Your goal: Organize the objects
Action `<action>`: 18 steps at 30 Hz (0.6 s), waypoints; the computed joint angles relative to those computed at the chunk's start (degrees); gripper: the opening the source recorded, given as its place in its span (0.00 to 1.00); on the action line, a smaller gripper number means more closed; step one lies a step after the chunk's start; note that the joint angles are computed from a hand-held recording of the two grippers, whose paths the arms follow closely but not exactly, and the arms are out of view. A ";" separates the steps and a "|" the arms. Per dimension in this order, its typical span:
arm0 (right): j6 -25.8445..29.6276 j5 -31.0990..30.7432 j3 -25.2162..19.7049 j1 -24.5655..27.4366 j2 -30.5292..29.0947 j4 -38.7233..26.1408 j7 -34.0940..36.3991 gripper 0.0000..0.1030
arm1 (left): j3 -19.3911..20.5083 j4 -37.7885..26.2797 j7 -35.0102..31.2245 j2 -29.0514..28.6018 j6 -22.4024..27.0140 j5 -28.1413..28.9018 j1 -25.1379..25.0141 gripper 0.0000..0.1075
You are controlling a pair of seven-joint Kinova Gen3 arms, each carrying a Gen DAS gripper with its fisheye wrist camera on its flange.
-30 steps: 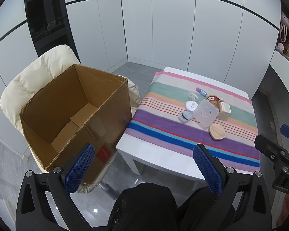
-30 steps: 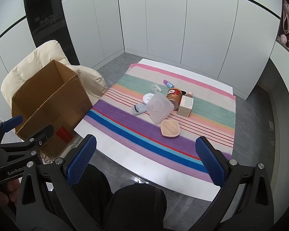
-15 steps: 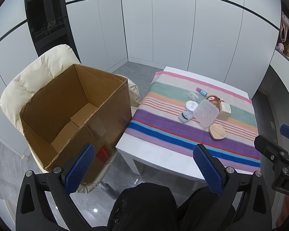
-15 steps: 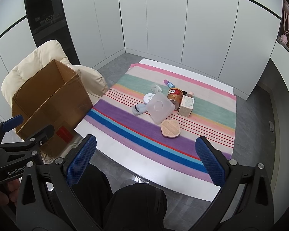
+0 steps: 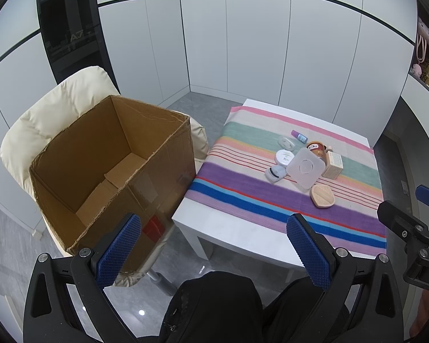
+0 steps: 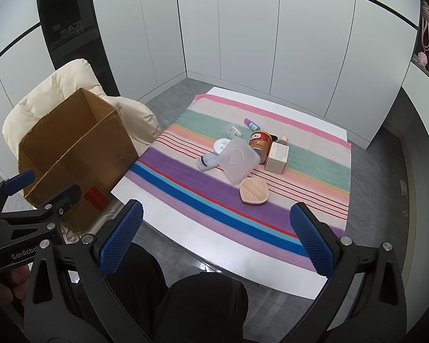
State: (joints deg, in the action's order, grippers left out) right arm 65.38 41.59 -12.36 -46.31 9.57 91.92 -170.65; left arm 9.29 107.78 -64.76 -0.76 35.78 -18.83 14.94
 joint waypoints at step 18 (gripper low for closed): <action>0.06 -0.33 -0.11 0.21 -0.29 -0.10 0.63 1.00 | -0.13 -0.15 0.04 0.17 0.12 0.26 -0.22 0.95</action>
